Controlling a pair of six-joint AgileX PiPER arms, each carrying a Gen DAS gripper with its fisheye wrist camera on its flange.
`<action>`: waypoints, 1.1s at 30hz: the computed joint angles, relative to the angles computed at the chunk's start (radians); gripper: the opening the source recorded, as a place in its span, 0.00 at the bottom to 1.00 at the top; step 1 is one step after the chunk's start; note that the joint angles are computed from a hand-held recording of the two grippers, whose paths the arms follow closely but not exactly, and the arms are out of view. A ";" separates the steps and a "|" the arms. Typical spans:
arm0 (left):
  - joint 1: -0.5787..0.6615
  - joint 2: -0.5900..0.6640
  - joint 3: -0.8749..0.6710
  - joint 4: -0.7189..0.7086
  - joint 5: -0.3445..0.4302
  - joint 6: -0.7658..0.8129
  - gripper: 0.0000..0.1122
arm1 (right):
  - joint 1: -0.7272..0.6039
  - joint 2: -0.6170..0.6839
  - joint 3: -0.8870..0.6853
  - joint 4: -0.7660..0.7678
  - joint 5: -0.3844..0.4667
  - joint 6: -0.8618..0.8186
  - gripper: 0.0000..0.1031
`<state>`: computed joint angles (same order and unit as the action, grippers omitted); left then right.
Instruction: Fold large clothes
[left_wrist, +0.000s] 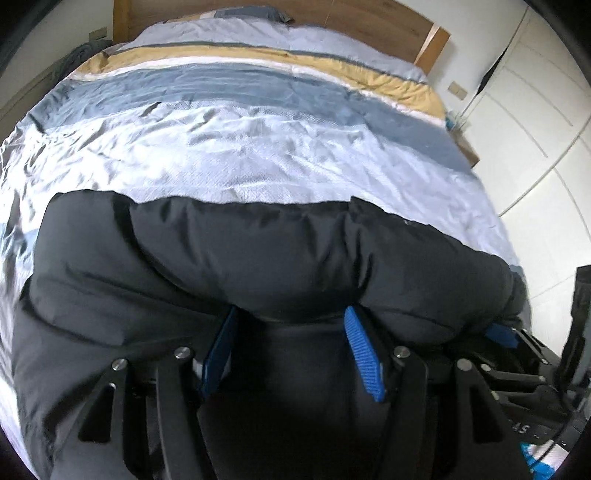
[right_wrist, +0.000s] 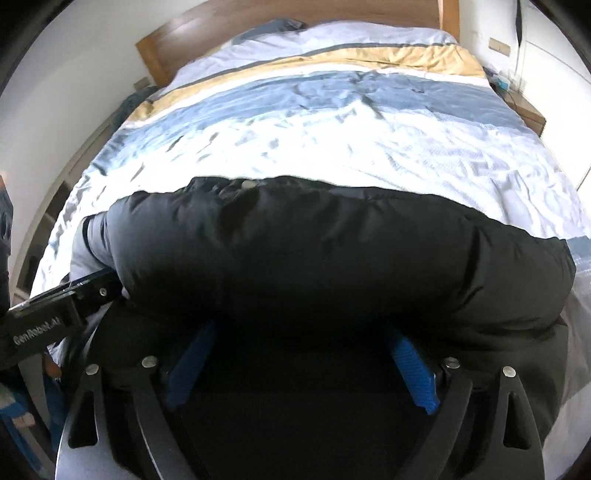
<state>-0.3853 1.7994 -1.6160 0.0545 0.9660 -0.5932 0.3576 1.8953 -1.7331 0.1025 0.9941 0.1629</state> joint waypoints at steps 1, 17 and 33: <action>0.013 0.045 -0.049 -0.010 0.012 0.013 0.52 | -0.010 0.040 -0.050 0.005 0.021 0.000 0.89; 0.179 0.151 -0.098 -0.069 0.053 0.185 0.55 | -0.255 0.118 -0.064 -0.069 0.071 -0.052 0.89; 0.069 -0.294 0.280 0.139 0.002 0.033 0.55 | -0.167 -0.326 0.299 -0.036 -0.045 -0.121 0.90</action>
